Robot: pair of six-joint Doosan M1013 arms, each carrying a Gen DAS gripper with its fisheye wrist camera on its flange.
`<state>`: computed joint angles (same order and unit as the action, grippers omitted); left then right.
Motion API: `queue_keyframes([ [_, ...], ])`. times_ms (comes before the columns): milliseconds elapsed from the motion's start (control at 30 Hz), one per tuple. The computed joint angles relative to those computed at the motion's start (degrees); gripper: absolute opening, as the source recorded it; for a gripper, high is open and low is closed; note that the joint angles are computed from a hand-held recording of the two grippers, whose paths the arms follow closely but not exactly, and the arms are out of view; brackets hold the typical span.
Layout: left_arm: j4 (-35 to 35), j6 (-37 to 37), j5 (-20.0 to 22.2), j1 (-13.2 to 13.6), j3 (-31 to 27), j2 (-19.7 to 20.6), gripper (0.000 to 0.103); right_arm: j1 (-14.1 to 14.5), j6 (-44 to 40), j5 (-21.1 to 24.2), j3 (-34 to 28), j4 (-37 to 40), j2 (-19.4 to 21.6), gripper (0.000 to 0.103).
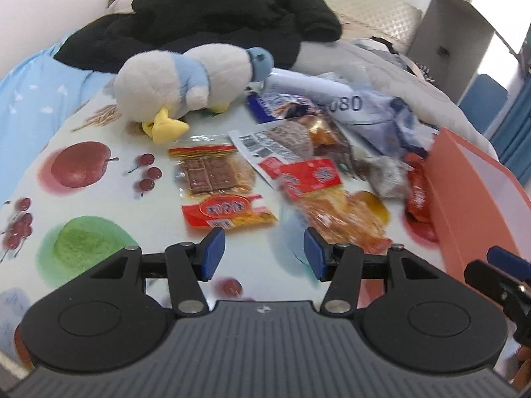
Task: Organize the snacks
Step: 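Withdraw both tools from the box back toward the snack pile, then grasp the brown dried-meat pack with the left tool while the right tool grasps the red-labelled Jialong bag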
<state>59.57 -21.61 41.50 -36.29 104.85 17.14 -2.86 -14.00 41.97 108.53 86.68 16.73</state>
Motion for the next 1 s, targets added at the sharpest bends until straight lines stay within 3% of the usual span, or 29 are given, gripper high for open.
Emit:
queue_keyframes([
  [67,-0.65,0.98,-0.94,1.32,-0.32,0.92,0.071,0.99,-0.45,-1.06,-0.86,0.16,1.23,0.081],
  [133,-2.15,2.72,-1.06,2.48,-1.02,2.07,0.073,1.9,-0.95,-2.34,-1.72,0.33,2.53,0.081],
  [267,-5.07,5.1,-0.79,4.64,-2.51,4.11,0.082,3.06,2.23,-2.69,-4.47,-4.69,5.55,0.084],
  [433,-6.03,6.11,-1.7,6.94,-4.3,5.88,0.082,4.33,2.81,-4.99,-6.67,-6.83,8.11,0.084],
  [633,-7.23,8.81,-0.24,9.02,-7.51,8.3,0.082,4.72,4.14,-1.44,-10.0,-10.29,11.29,0.084],
  [1000,-10.08,18.08,6.33,10.75,-12.64,12.19,0.079,6.21,5.89,-3.49,-12.21,-14.61,13.15,0.086],
])
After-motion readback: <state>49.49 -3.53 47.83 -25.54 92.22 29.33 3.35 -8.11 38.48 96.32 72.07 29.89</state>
